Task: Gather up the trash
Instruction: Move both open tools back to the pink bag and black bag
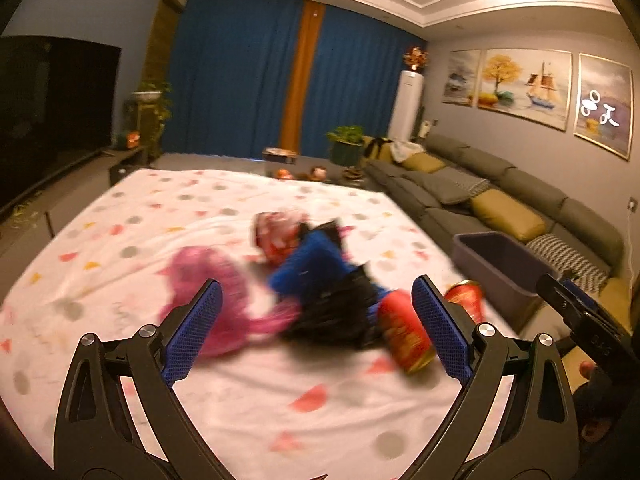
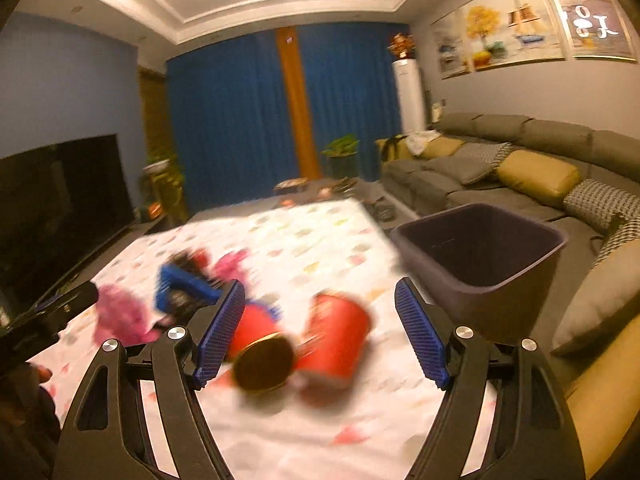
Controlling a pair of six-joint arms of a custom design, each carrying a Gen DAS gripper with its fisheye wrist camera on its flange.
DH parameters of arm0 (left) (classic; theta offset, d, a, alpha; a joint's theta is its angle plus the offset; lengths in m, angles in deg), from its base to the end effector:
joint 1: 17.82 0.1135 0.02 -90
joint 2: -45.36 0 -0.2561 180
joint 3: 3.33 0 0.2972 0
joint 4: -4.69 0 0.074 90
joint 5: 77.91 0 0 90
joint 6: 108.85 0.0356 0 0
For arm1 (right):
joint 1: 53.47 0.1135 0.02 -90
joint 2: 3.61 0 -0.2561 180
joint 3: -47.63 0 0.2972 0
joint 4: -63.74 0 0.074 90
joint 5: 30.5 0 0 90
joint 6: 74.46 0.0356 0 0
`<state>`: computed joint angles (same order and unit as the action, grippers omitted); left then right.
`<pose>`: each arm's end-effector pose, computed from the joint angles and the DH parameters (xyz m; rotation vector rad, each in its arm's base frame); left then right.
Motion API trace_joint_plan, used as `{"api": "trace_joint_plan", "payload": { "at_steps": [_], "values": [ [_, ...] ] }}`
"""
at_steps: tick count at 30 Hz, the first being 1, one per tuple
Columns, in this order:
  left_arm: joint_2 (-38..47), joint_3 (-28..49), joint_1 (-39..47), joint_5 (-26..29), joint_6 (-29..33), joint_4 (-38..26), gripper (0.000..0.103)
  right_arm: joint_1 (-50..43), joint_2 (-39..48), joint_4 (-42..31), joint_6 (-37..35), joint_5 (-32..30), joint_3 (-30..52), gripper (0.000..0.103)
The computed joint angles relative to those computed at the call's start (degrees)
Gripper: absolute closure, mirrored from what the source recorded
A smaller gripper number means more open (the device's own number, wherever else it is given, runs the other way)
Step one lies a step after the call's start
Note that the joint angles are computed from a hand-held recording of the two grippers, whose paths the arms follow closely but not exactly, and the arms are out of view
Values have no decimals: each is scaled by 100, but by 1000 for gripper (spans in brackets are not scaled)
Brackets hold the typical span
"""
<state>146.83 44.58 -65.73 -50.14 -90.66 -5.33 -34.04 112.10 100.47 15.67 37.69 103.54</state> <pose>0.2163 -0.1924 0.0443 -0.6868 1.8856 0.1988 0.3531 0.1386 0.0454 -0.5791 1.9051 0.5968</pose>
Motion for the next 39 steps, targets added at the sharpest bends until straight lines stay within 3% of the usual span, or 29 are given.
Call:
{"api": "trace_joint_plan", "payload": {
  "at_steps": [7,12,15,19,25,31,36,39],
  "values": [
    [-235,-547,-205,-63,-1376,-917,9,884,175,-17,-41,283,-97,27],
    [-429,-1065,-172,-16,-1853,-856,9,1422,420,-142,-28,575,135,27],
    [-555,-1292,-88,-18,-1822,-648,9,1674,656,-449,-44,695,516,30],
    [-645,-1516,88,30,-1459,-228,9,1901,931,-775,-27,832,1000,34],
    [-665,-1805,579,345,-452,926,9,2055,1400,-1309,-16,1023,1783,49],
    [-374,-1837,1002,650,353,1860,9,2101,1735,-1696,-46,1091,2290,69],
    [-84,-1790,1458,1030,944,2570,12,2083,1834,-1769,-119,946,2424,94],
    [105,-1777,1784,1396,1311,3060,16,2096,1806,-1631,-174,928,2349,97]
  ]
}}
